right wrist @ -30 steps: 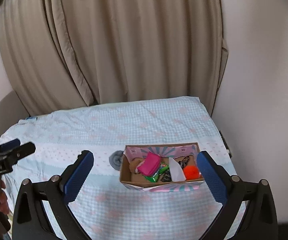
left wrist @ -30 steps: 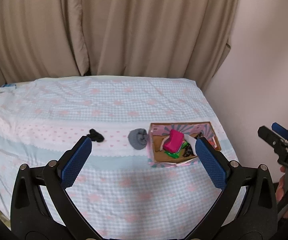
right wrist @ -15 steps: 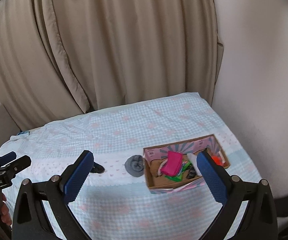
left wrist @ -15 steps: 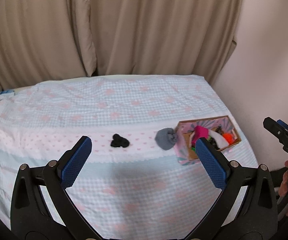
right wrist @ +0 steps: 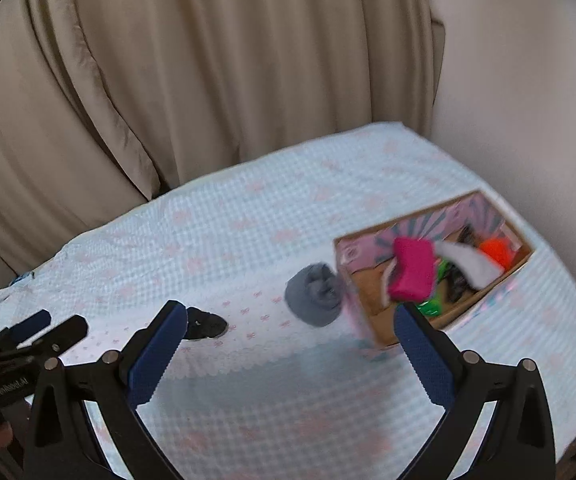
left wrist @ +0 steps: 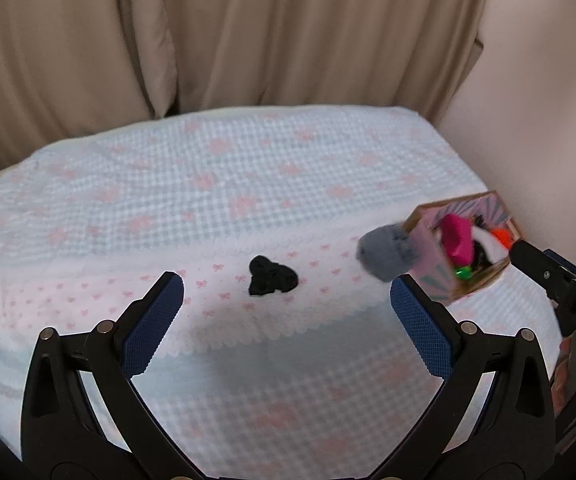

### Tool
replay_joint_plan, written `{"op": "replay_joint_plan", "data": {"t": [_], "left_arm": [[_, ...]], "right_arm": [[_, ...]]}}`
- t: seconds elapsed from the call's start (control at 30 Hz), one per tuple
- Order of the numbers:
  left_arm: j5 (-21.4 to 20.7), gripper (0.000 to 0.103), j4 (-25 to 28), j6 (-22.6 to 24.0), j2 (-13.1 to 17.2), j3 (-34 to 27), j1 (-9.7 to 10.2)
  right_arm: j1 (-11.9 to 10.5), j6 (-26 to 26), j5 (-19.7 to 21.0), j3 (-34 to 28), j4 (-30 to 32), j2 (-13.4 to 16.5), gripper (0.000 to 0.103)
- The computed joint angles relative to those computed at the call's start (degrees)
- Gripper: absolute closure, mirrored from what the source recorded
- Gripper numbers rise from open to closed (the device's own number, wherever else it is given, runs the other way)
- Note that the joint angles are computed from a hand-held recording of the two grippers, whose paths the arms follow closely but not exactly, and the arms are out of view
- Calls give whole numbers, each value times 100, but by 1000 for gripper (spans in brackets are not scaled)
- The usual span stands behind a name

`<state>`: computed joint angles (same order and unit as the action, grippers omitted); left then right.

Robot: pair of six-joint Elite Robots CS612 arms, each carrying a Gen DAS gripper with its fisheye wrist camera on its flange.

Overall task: Organize soft objects
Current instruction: 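Move both tools back toward the grey sock and black item on the bed, then grasp the black item with the left tool while the right tool grasps the grey sock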

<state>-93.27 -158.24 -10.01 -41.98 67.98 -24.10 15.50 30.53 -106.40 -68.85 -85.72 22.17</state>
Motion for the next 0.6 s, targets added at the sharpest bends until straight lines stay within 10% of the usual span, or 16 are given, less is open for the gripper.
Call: {"op": "replay_joint_plan", "data": {"t": [0.6], "left_arm": [[-413, 5, 465, 162, 2048, -2086, 75]], "right_arm": [[-13, 1052, -843, 2115, -1344, -55, 0]]}}
